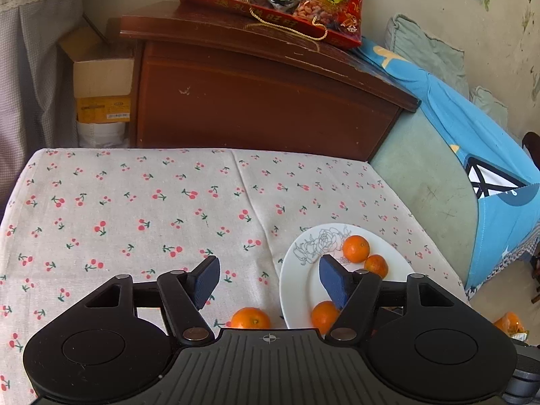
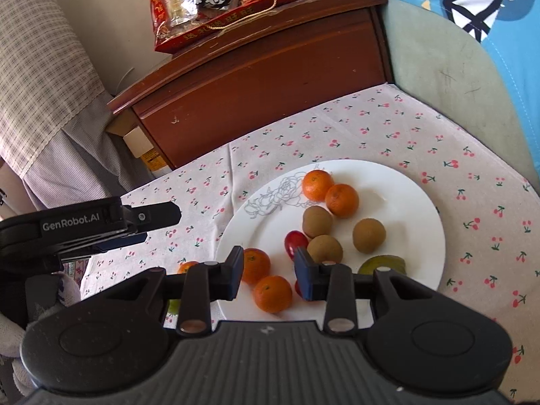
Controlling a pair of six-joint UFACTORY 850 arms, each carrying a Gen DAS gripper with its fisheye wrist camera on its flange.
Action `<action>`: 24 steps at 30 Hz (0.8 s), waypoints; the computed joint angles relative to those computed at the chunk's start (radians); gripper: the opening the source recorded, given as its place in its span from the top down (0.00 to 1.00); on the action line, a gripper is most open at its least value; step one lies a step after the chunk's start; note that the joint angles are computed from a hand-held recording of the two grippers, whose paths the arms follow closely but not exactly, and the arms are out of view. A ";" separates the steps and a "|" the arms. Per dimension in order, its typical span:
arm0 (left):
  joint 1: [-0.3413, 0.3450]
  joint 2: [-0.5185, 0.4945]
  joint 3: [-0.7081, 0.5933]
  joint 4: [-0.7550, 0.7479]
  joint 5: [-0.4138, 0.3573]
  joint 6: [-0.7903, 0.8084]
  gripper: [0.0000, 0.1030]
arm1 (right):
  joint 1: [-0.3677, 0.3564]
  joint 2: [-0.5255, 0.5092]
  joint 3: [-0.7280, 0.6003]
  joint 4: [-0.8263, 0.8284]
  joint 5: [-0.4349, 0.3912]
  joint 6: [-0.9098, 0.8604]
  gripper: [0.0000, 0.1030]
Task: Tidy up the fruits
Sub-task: 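Withdraw both open tools from the plate toward the last fruits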
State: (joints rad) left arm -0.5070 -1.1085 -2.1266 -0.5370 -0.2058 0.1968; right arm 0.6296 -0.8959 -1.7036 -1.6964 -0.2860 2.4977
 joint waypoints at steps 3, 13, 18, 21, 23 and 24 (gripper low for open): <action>0.005 0.022 0.038 -0.004 0.018 0.013 0.36 | 0.006 -0.010 -0.015 -0.053 0.016 0.023 0.66; 0.027 0.050 0.097 0.140 0.036 -0.136 0.31 | 0.026 -0.068 -0.103 -0.068 0.098 -0.052 0.66; 0.032 0.054 0.110 0.304 0.039 -0.297 0.27 | 0.034 -0.102 -0.153 0.005 0.128 -0.152 0.66; 0.034 0.051 0.109 0.423 0.018 -0.412 0.27 | 0.037 -0.124 -0.188 0.133 0.141 -0.294 0.66; 0.035 0.053 0.116 0.494 0.015 -0.476 0.27 | 0.039 -0.142 -0.216 0.259 0.145 -0.433 0.66; 0.036 0.054 0.118 0.502 0.014 -0.485 0.27 | 0.041 -0.151 -0.229 0.324 0.145 -0.502 0.66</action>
State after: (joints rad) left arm -0.4705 -1.0546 -2.0086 -0.0351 -0.1916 -0.2879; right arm 0.6702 -1.0468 -1.9328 -1.3727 -0.1411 1.9958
